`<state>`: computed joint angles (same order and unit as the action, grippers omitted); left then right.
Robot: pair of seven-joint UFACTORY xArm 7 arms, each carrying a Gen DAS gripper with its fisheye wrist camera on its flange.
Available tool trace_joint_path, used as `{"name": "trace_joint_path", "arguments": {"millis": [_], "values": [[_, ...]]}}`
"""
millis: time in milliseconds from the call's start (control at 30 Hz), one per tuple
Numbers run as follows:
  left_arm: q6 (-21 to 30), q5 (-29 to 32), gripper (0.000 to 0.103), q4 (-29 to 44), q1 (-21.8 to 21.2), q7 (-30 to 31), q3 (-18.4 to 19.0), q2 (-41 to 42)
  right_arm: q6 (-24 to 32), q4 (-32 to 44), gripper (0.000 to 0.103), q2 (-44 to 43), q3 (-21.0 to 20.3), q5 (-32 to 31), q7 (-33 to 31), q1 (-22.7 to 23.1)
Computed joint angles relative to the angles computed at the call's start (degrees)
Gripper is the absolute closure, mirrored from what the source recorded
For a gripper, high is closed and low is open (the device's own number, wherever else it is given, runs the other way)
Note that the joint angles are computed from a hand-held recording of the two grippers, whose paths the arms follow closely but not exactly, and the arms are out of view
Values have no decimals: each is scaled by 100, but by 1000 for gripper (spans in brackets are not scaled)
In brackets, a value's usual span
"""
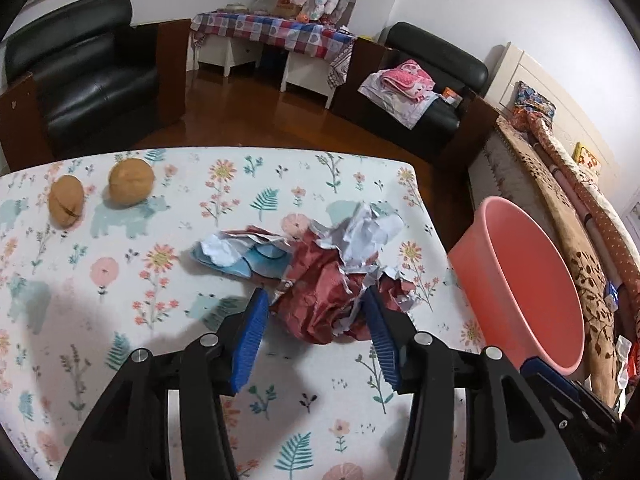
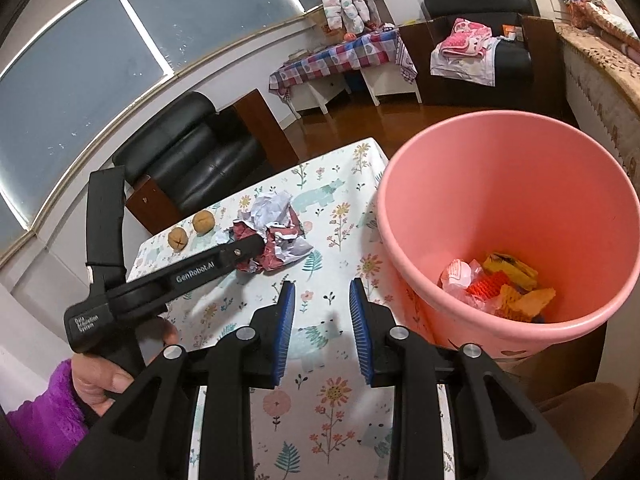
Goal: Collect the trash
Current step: 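Grasp the crumpled red paper with the left tool while the right tool grasps the blue-white wrapper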
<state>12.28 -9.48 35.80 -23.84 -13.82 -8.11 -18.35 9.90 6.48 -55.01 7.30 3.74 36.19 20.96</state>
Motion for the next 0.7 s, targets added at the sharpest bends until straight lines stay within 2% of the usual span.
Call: {"name": "trace_joint_path", "arguments": {"millis": [100, 133, 167, 200, 267, 433, 567, 700], "values": [[-90, 216, 70, -50, 91, -30, -122, -32, 6, 36, 74, 74, 7, 9, 20, -8], [-93, 300, 80, -76, 142, -74, -167, -72, 8, 46, 74, 90, 17, 16, 38, 2], [-85, 314, 83, -92, 136, -64, -148, -107, 16, 61, 74, 98, 30, 16, 51, 5], [-26, 89, 83, -110, -106, 130, 87, -151, 30, 77, 74, 97, 59, 9, 70, 0], [17, -253, 84, -205, -336, 329, 319, -293, 13, 80, 74, 121, 111, -12, 97, -10], [85, -549, 85, -596, -425, 495, 477, -948, 64, 155, 74, 132, 191, -31, 194, 57], [213, -499, 85, -1004, -208, 370, 453, -1715, 10, 252, 74, 254, 238, -53, 234, 135], [504, -325, 85, -1392, 195, 212, 532, -2504, -189, 534, 74, 754, 25, -58, -11, 384]]}}
